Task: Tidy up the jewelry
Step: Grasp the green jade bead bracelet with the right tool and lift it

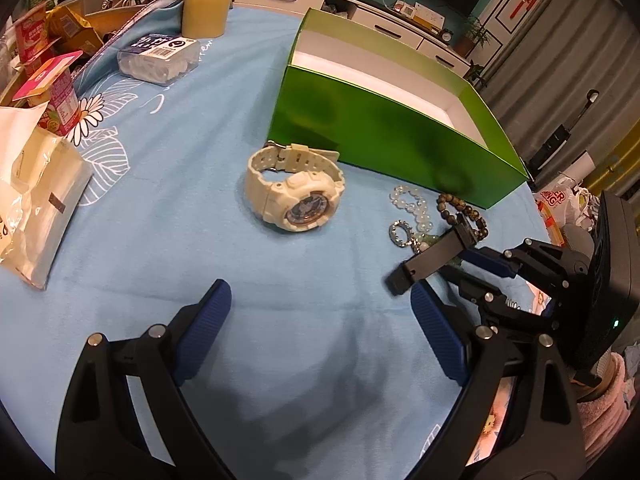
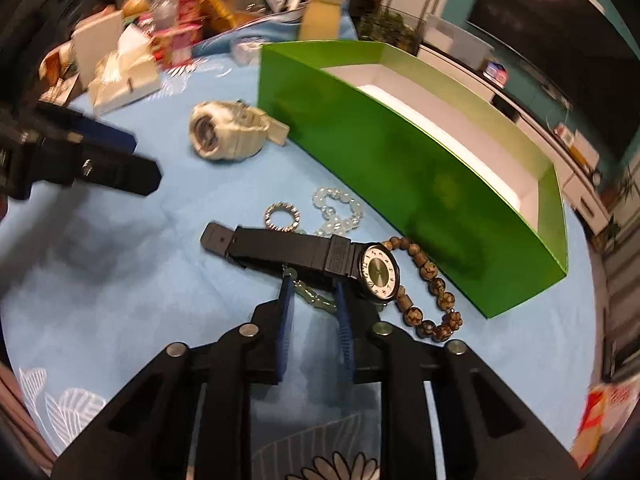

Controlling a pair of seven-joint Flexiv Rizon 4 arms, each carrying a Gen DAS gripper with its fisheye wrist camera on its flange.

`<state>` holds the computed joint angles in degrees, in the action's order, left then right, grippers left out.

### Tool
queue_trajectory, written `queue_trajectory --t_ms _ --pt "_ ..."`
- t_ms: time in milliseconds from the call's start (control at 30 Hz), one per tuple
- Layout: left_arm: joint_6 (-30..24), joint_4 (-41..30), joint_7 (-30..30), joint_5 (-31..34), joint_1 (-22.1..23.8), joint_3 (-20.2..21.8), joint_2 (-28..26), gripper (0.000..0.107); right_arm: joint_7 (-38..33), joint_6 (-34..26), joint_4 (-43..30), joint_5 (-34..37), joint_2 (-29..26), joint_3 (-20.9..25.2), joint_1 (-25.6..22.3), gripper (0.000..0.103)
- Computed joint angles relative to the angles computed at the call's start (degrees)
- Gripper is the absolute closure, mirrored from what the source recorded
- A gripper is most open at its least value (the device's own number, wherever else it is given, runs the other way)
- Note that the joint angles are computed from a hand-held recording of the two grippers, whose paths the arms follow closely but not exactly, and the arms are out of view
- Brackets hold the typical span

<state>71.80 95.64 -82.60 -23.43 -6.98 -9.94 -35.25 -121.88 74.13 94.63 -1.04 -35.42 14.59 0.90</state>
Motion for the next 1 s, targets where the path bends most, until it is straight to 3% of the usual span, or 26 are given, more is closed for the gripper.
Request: queue_trajectory --t_ms 33,100,133,300,467,533,600,767,867,967,1000 --pt "-0.03 -0.07 0.05 0.09 -0.04 0.01 -0.02 0.014 -0.48 0.43 0.58 -0.4 0.26 -0.22 0.09 0.091" --pt "-0.13 -0.26 0.12 0.14 -0.05 -0.06 -0.17 0.014 -0.44 4.03 3.39 -2.82 1.12 -2.9 1.89 0.095" --pt "-0.26 -0.37 0.22 0.02 0.03 -0.24 -0.27 0.014 -0.7 4.26 3.86 -3.06 1.39 -2.45 1.37 0.103" --pt "-0.58 -0.83 1.04 -0.17 0.08 -0.75 -0.59 0.014 -1.57 3.42 5.34 0.27 3.15 1.38 -2.93 0.103" --pt "-0.93 -1.78 1.19 -0.09 -0.34 -0.68 -1.11 0.014 -3.89 -3.01 2.17 9.36 3.68 7.31 -9.12 0.103" --pt "-0.95 -1.97 1.29 -0.26 -0.36 -0.87 -1.23 0.014 -5.26 -5.74 -0.24 12.99 3.33 8.46 -10.27 0.096" --pt "-1.0 -1.96 1.44 -0.27 -0.42 -0.92 -1.18 0.014 -5.44 -6.15 -1.19 13.9 3.13 6.83 -8.6 0.091" --pt "-1.63 -2.38 1.3 0.13 -0.84 -0.43 -1.22 0.014 -6.64 -6.64 -3.08 14.54 1.82 4.38 -5.33 0.086" --pt "-1.77 -2.65 1.56 0.02 -0.67 -0.6 -1.42 0.014 -6.03 -6.0 -4.09 12.63 0.65 2.42 -2.98 0.073" --pt "-1.57 -2.78 2.25 -0.31 -0.41 -1.14 -1.6 0.014 -5.19 -5.68 -4.23 9.79 -0.02 0.37 -1.01 0.072" --pt "-1.55 -2.88 2.47 -0.39 -0.38 -1.27 -1.64 0.014 -4.64 -5.92 -4.0 8.5 -0.17 -0.45 -0.31 0.078"
